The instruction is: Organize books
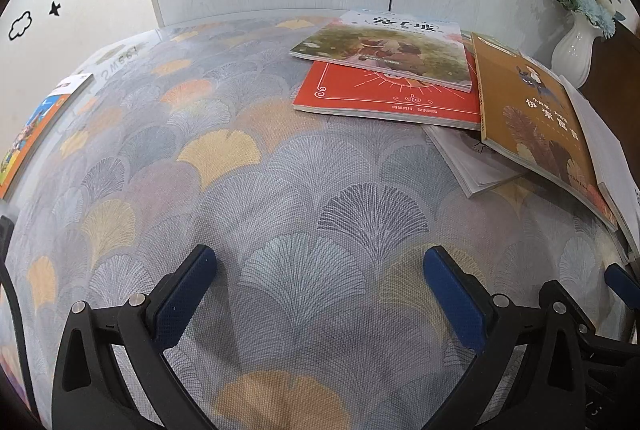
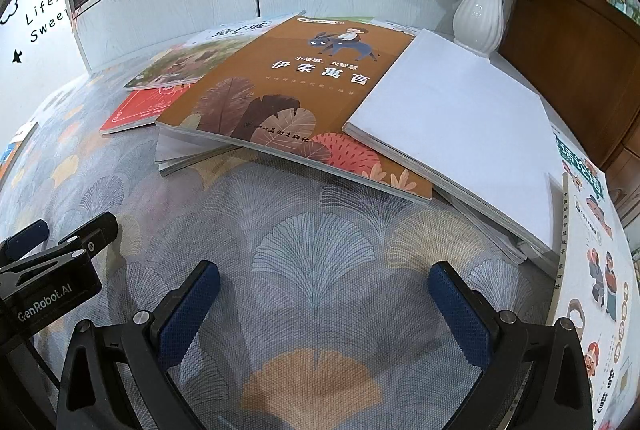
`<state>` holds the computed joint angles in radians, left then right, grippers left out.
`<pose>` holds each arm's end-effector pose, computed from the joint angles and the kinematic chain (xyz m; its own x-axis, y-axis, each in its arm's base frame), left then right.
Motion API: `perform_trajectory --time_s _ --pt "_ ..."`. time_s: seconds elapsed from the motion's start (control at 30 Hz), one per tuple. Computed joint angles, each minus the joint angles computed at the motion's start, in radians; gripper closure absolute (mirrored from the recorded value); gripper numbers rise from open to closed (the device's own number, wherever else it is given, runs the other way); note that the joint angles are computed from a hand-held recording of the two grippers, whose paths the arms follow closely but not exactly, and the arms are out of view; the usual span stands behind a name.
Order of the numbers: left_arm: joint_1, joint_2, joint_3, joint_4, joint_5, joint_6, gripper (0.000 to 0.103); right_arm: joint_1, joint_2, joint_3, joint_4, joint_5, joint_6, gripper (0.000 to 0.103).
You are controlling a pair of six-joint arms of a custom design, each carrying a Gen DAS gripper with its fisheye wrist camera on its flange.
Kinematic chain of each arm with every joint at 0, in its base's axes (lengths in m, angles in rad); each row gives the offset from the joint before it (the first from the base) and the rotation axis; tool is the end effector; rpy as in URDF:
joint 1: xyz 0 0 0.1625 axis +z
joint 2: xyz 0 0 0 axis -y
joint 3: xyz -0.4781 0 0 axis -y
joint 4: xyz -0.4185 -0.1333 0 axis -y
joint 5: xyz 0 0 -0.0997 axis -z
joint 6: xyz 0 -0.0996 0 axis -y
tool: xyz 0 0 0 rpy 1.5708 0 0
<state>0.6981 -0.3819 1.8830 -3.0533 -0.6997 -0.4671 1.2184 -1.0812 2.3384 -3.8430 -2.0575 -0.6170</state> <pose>-0.3030 -0.5277 -0.1428 -0.7048 0.1593 -0.6913 0.5024 0.8001 -0.3278 -0.0847 -0.4817 0.2246 -0.6701 0.2664 0.6928 -0.2521 0.7962 -0.5501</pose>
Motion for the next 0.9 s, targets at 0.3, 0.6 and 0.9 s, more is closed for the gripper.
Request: perform_trajectory --time_s 0.3,0.6,0.9 --pt "0.003 -0.012 -0.009 0.052 -0.013 -0.017 0.000 0.002 -0.001 -0.007 0.011 -0.005 0.007 0.000" --pt "0.042 -0.064 -0.049 0.223 -0.132 0.051 0.000 0.050 0.083 0.026 -0.177 -0.133 0.145 0.000" --pt "0.038 -0.055 -0.046 0.206 -0.127 0.058 0.000 0.045 0.080 0.032 -0.181 -0.127 0.147 0.000"
